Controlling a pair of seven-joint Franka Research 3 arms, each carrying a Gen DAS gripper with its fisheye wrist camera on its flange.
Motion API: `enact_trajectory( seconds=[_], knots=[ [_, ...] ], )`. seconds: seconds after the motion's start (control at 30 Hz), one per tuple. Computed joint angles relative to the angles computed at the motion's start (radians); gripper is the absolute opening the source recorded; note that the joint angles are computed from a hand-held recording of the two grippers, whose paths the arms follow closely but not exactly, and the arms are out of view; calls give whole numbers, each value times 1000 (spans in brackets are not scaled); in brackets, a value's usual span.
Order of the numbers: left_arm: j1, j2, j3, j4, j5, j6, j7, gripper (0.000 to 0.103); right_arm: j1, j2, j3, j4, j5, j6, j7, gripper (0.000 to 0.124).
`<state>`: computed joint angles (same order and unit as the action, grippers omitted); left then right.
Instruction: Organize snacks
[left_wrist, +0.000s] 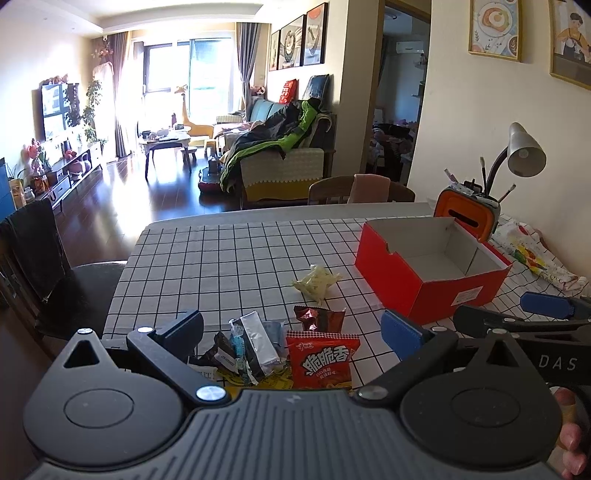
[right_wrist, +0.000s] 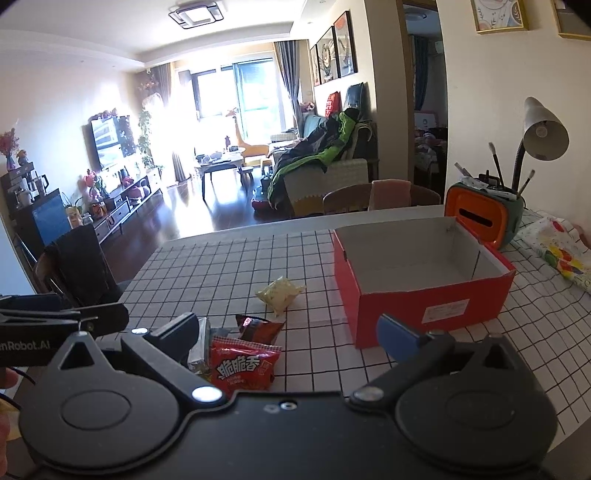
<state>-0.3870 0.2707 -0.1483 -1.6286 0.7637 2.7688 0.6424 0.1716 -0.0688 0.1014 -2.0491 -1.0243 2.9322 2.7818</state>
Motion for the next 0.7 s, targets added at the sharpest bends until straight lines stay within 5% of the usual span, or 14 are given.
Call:
enact_trajectory(
  seconds=[0.7],
  knots=[
    [4, 2, 0, -6, -12, 18, 3, 103, 19, 19, -7, 31, -39, -36, 19, 102]
  ],
)
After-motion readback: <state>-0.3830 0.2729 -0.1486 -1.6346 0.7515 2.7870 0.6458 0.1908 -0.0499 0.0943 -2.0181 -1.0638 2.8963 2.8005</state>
